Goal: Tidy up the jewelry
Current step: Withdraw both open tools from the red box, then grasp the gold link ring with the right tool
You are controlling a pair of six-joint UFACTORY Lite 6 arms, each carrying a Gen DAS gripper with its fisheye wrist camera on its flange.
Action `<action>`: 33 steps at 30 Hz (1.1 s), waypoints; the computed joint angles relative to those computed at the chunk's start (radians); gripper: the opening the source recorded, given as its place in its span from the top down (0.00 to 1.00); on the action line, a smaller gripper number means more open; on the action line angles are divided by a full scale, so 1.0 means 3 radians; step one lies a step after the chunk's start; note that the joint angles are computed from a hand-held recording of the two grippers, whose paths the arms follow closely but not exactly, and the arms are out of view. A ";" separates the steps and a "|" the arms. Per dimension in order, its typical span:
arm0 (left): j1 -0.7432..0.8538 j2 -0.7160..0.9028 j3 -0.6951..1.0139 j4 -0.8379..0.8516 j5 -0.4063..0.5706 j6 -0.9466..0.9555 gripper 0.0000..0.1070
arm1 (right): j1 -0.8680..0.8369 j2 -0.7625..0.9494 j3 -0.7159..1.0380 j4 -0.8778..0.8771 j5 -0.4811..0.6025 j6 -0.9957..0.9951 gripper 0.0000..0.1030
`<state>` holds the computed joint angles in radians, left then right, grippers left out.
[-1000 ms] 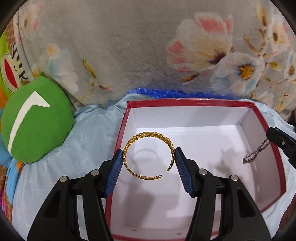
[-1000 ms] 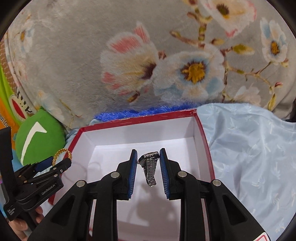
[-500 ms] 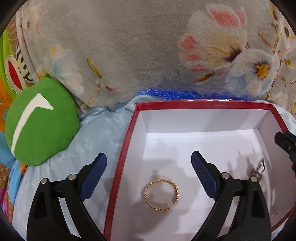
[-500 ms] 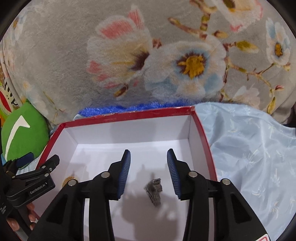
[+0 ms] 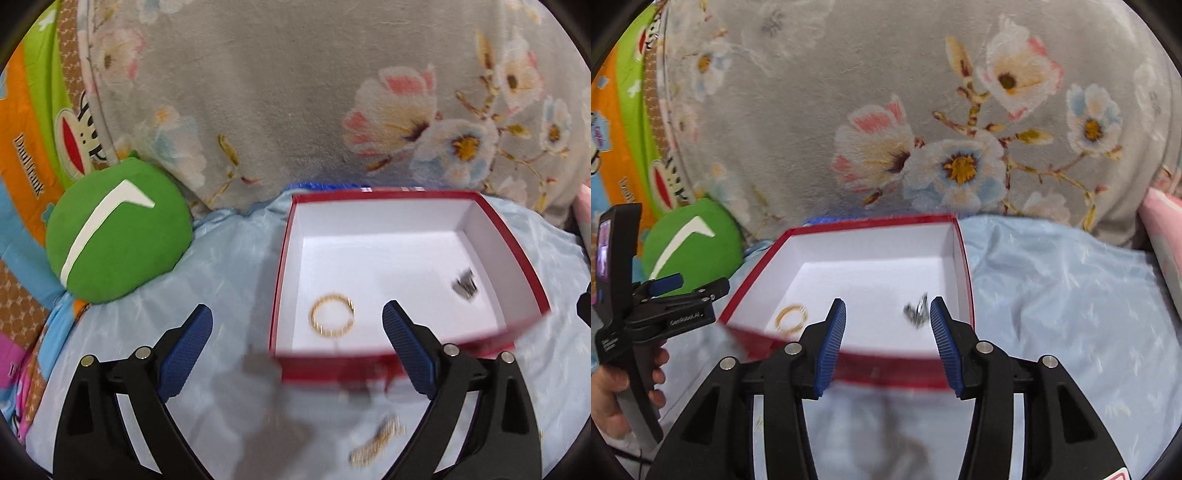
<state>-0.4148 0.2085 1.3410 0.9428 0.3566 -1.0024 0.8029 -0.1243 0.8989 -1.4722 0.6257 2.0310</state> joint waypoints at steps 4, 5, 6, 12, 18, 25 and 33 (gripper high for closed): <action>-0.0089 -0.0924 -0.1213 -0.0266 -0.0151 0.0121 0.15 | 0.1019 -0.0573 -0.0732 0.0391 0.0681 0.0380 0.53; -0.0124 -0.1113 -0.1468 -0.0351 -0.0161 0.0168 0.15 | 0.1282 -0.0615 -0.0848 0.0495 0.0849 0.0513 0.53; -0.0187 -0.1323 -0.1752 -0.0375 -0.0141 0.0143 0.15 | 0.1593 -0.0618 -0.0955 0.0642 0.1013 0.0692 0.53; -0.0596 -0.2239 -0.2925 -0.0645 0.0045 0.0019 0.15 | 0.2708 -0.0037 -0.1102 0.1183 0.1251 0.1637 0.53; -0.0522 -0.2999 -0.3332 -0.1170 0.0352 0.0347 0.15 | 0.3065 0.0600 -0.0871 0.1417 0.1111 0.1889 0.53; -0.0835 -0.2936 -0.3389 -0.0635 0.0556 -0.0304 0.15 | 0.2830 0.0655 -0.0845 0.1249 0.0955 0.2024 0.53; -0.0940 -0.2865 -0.3629 -0.0373 0.0460 -0.0735 0.15 | 0.2356 0.0748 -0.0657 0.1070 0.0893 0.1742 0.53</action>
